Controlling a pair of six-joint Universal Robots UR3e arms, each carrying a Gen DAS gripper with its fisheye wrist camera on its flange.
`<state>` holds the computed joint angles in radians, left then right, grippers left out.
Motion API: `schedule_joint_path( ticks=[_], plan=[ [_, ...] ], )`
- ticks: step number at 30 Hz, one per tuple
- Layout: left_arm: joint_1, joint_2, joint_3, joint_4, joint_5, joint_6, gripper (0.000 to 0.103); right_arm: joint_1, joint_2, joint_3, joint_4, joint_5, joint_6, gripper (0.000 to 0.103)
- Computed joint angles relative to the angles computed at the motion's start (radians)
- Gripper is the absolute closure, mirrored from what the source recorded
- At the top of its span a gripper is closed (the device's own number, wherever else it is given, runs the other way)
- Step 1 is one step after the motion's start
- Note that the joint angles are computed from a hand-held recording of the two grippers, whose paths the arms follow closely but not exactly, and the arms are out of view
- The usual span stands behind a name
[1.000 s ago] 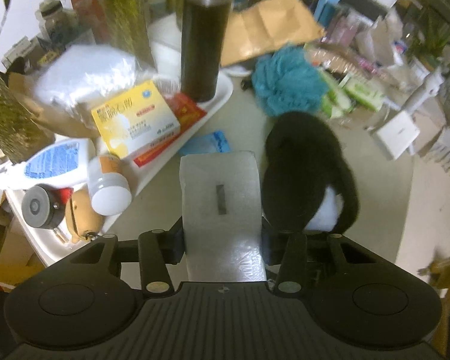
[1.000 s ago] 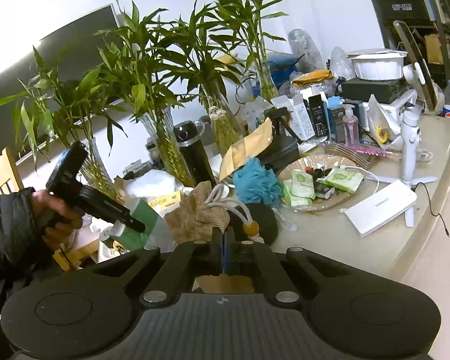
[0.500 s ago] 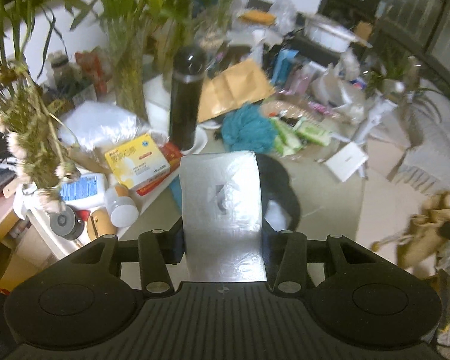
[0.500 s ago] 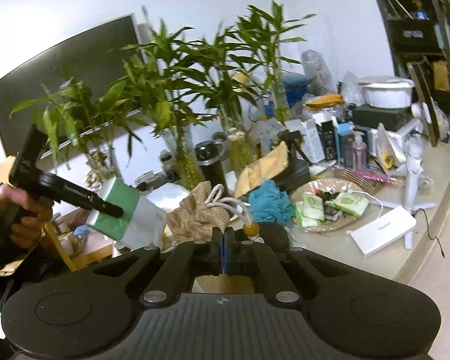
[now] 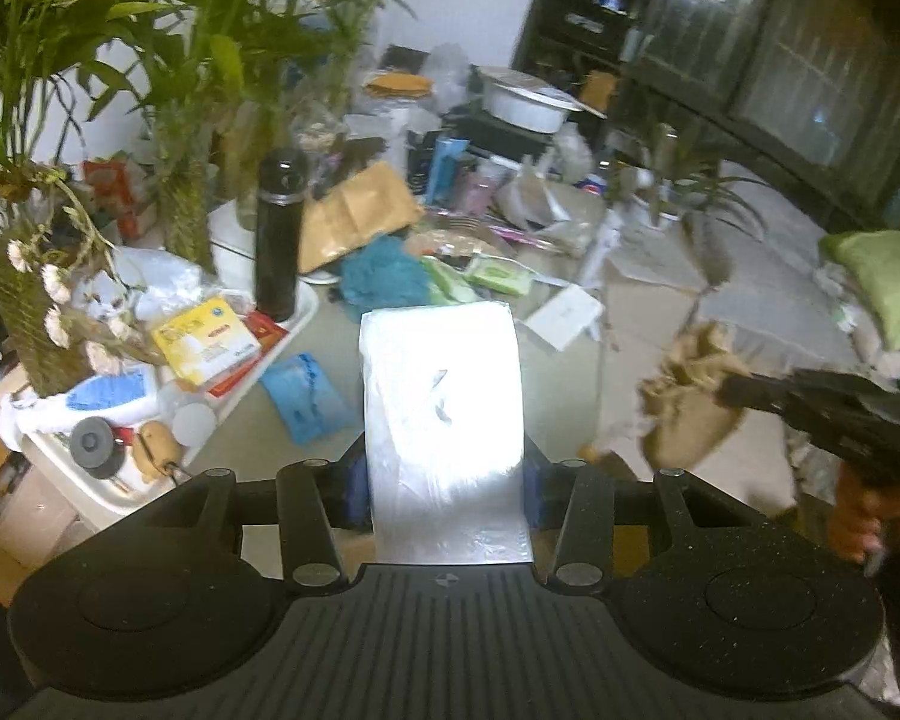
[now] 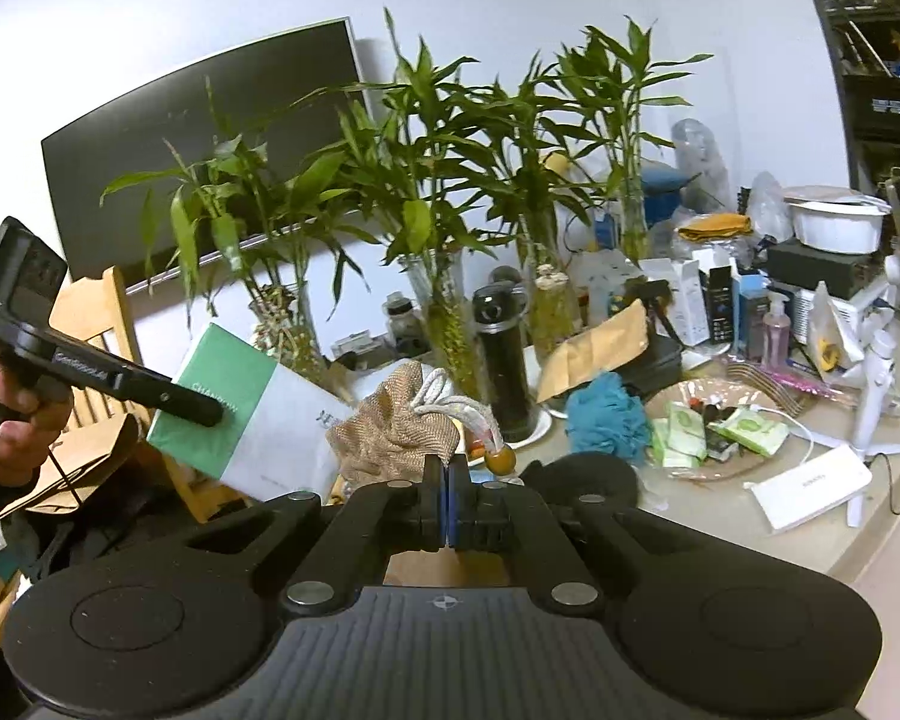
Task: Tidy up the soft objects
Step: 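Carry the tissue pack over the cardboard box with the left tool while the right tool carries the pouch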
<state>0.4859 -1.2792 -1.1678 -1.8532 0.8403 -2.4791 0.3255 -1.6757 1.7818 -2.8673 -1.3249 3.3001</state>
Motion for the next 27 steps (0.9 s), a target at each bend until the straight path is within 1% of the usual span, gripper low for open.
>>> schedule_joint_path(
  ticks=[3,6,10,15,17,19,24,27],
  plan=[
    [0.055,0.049,-0.012,-0.106,-0.029,0.084,0.058,0.012,0.004,0.004,-0.002,0.006,0.001,0.1],
    [0.078,0.084,-0.025,-0.179,-0.018,0.133,0.058,0.02,0.009,0.013,-0.008,0.007,0.006,0.1],
    [0.06,0.105,-0.038,-0.226,0.055,0.128,0.058,0.032,0.016,0.031,-0.021,0.009,0.012,0.1],
    [0.023,0.136,-0.091,-0.211,0.113,0.117,0.057,0.042,0.022,0.068,-0.051,0.019,0.021,0.1],
    [-0.012,0.137,-0.112,-0.182,0.14,0.09,0.057,0.049,0.032,0.073,-0.058,0.014,0.028,0.1],
    [-0.065,0.121,-0.14,-0.123,0.182,0.034,0.057,0.052,0.039,0.079,-0.067,0.014,0.034,0.1],
    [-0.233,0.054,-0.205,0.048,0.344,-0.15,0.057,0.056,0.037,0.1,-0.081,0.017,0.044,0.1],
    [-0.291,0.019,-0.23,0.105,0.404,-0.206,0.057,0.06,0.027,0.116,-0.085,0.02,0.043,0.1]
  ],
)
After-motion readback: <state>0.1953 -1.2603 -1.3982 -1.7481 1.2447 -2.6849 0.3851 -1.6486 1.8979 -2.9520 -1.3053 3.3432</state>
